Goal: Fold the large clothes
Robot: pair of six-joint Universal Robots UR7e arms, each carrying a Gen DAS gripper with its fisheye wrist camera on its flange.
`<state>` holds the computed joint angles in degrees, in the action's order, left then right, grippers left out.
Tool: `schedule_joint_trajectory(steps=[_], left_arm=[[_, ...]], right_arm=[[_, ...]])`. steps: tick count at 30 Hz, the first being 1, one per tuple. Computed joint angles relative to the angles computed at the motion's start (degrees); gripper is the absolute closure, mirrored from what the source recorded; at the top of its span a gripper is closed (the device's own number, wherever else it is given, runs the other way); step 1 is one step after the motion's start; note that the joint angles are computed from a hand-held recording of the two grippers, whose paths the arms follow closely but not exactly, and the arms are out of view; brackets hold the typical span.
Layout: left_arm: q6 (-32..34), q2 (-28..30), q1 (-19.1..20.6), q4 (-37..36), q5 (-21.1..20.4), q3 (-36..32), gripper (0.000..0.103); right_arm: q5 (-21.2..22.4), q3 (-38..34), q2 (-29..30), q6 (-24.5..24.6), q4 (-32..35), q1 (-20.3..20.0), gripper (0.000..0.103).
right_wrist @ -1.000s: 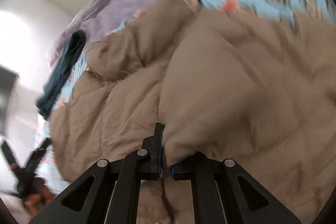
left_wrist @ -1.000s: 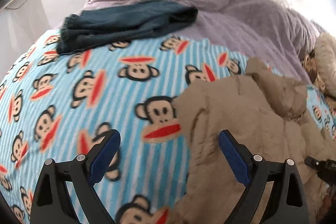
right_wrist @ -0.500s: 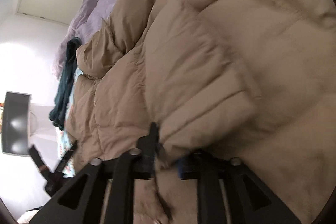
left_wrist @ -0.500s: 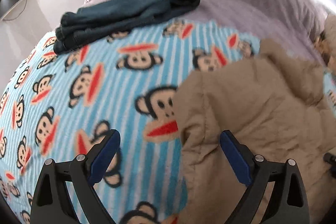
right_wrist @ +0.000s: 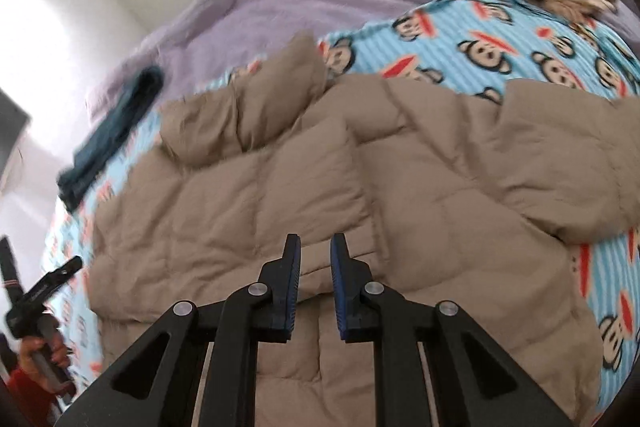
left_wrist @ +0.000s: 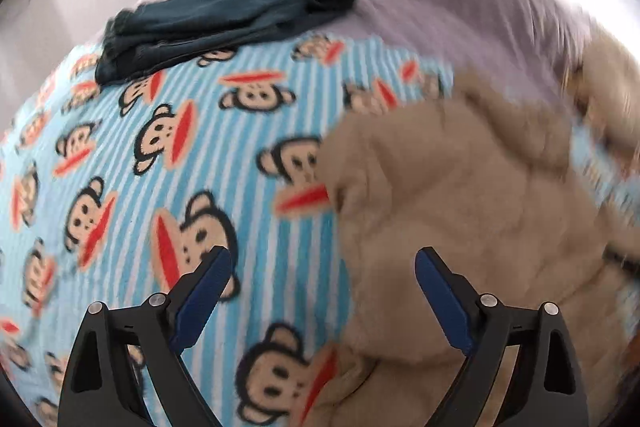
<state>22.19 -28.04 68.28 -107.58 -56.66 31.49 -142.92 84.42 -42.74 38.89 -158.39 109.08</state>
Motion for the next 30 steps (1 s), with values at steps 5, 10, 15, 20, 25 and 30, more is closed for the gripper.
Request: schedule_joint_trajectory(steps=[5, 10, 15, 20, 25, 30], left_arm=[[2.28, -1.43, 0.58, -3.86, 3.0, 5.62, 0.009], [-0.65, -0.94, -0.11, -2.85, 5.82, 4.72, 0.009], [-4.06, -4.55, -2.21, -1.87, 5.2, 8.86, 0.009], [-8.24, -8.81, -4.79, -0.69, 2.5, 15.83, 0.009], [-12.63, -12.5, -7.79, -0.32, -0.86, 24.32, 0.009], [-16.36, -14.74, -10.7, -2.22, -3.76, 31.59, 0.0]], right_arm=[[2.33, 1.83, -0.57, 6.52, 6.41, -2.26, 0.089], [1.37, 5.83, -3.22, 11.2, 7.51, -2.12, 0.089], [3.5, 13.17, -8.32, 14.4, 1.48, -1.47, 0.085], [7.95, 20.45, -13.03, 16.93, -4.61, -1.16, 0.059], [8.71, 26.7, -17.72, 19.33, -7.44, -0.87, 0.046], [6.76, 32.98, -23.75, 21.32, -8.58, -1.16, 0.04]])
